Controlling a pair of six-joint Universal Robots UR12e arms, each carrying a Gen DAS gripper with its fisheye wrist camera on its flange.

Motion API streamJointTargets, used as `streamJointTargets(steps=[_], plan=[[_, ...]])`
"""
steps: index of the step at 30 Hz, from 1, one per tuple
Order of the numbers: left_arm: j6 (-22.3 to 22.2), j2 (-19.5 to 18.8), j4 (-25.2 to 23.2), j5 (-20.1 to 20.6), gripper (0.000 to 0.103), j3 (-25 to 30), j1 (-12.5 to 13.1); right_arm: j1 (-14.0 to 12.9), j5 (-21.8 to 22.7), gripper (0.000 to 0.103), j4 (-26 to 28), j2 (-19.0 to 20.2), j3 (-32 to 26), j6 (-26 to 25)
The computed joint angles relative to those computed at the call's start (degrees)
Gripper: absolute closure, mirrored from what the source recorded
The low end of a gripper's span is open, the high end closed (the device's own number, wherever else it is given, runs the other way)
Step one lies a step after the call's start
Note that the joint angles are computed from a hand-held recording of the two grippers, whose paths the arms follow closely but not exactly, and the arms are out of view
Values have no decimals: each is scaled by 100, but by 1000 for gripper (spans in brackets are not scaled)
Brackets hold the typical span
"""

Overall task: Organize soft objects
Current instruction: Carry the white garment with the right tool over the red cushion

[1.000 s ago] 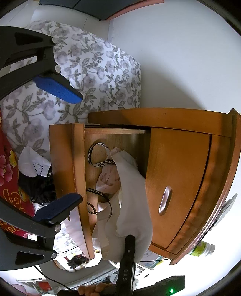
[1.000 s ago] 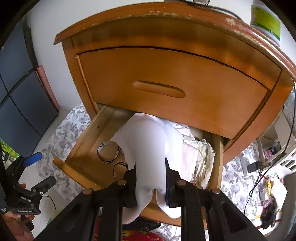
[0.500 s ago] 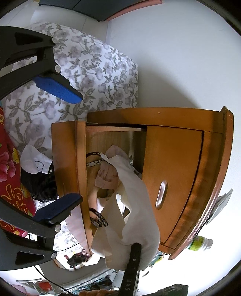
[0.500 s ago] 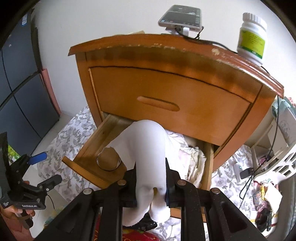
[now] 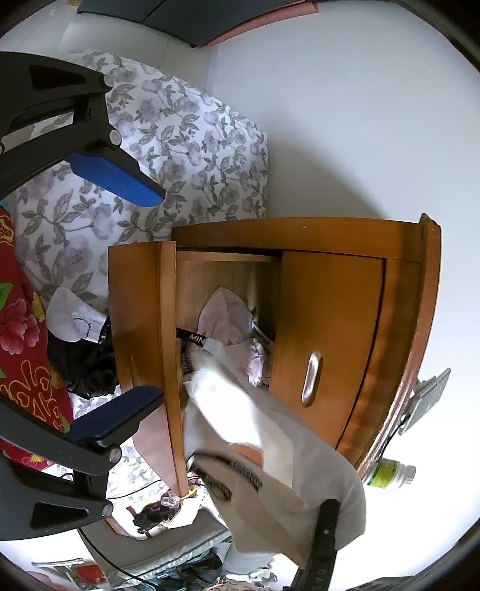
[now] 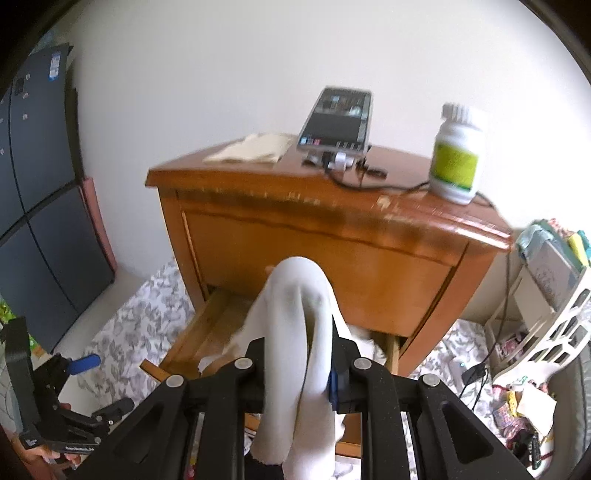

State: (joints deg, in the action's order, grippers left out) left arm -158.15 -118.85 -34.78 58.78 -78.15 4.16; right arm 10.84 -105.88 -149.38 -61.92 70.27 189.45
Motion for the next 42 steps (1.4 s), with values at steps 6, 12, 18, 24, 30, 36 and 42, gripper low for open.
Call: streamJointTargets(steps=[6, 12, 18, 24, 30, 36, 42], plan=[[16, 114, 119, -22, 5, -131, 3, 31, -123, 84, -305, -202, 227, -15], [91, 252, 231, -55, 5, -287, 2, 64, -224, 84, -577, -362, 381, -116], [100, 364, 362, -93, 5, -411, 9, 105, -449, 84, -1001, -589, 543, -282], [143, 468, 472, -160, 5, -530, 11, 182, -689, 84, -1351, -833, 746, -515], [191, 558, 564, -221, 5, -633, 9, 275, -847, 84, -1670, -1102, 1054, -634], [219, 628, 618, -285, 5, -713, 17, 355, -799, 84, -1633, -1279, 1283, -702], [263, 667, 630, -323, 5, -757, 27, 352, -493, 84, -1153, -1264, 1371, -591]])
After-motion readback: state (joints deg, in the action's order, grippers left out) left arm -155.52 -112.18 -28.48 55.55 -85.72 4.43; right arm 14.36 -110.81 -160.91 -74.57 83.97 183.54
